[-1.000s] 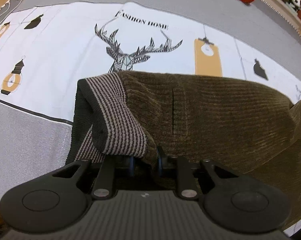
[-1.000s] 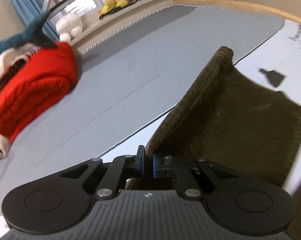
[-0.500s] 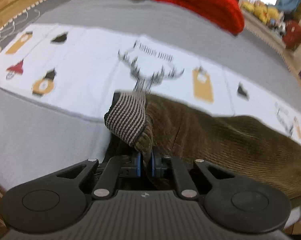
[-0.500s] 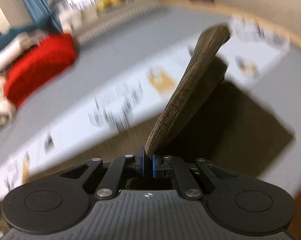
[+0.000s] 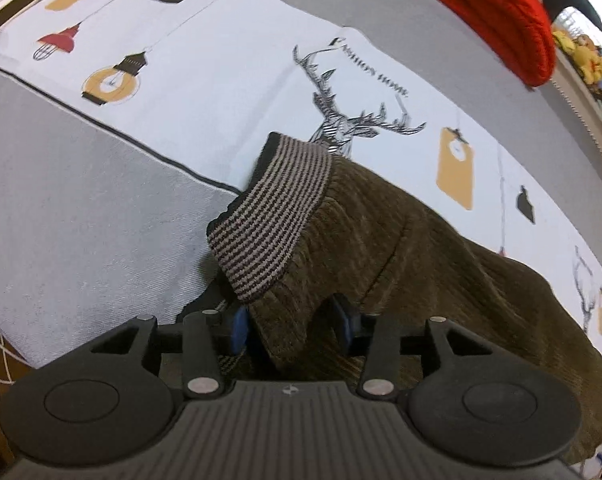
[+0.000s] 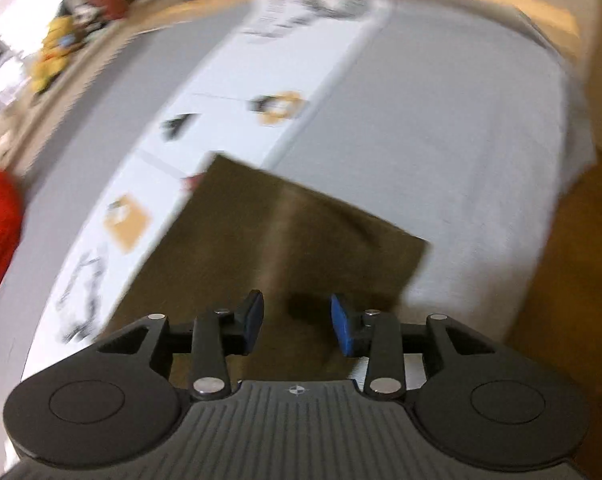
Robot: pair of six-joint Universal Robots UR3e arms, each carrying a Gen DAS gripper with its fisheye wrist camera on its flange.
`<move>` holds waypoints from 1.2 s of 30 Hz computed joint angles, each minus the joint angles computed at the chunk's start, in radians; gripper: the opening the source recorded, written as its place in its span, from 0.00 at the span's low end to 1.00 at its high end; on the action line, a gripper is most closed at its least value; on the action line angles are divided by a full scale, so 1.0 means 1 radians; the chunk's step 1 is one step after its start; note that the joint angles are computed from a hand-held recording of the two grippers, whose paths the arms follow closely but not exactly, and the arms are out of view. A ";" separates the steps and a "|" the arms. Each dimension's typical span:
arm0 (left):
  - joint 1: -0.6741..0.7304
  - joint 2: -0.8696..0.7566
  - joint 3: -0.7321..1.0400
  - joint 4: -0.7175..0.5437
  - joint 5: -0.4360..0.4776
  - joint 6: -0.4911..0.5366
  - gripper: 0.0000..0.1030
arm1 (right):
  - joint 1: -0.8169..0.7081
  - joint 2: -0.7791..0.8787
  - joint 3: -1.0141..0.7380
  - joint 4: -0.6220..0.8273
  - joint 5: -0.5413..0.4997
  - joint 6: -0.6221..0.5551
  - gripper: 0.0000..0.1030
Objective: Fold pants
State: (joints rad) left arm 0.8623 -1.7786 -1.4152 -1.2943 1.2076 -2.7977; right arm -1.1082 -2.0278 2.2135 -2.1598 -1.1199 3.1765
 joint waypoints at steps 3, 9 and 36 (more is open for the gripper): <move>-0.003 -0.016 0.003 0.030 0.015 -0.028 0.48 | -0.054 0.052 0.016 0.012 -0.002 0.044 0.40; -0.001 -0.026 0.013 0.037 0.015 -0.045 0.48 | -0.105 0.137 0.045 -0.143 0.083 0.034 0.40; 0.008 -0.001 -0.017 0.041 0.013 -0.008 0.31 | -0.050 0.159 0.039 -0.241 0.055 -0.044 0.48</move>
State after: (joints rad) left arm 0.8703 -1.7795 -1.4320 -1.2532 1.2204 -2.8060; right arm -1.1583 -1.8684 2.2523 -2.4006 -1.0652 3.1320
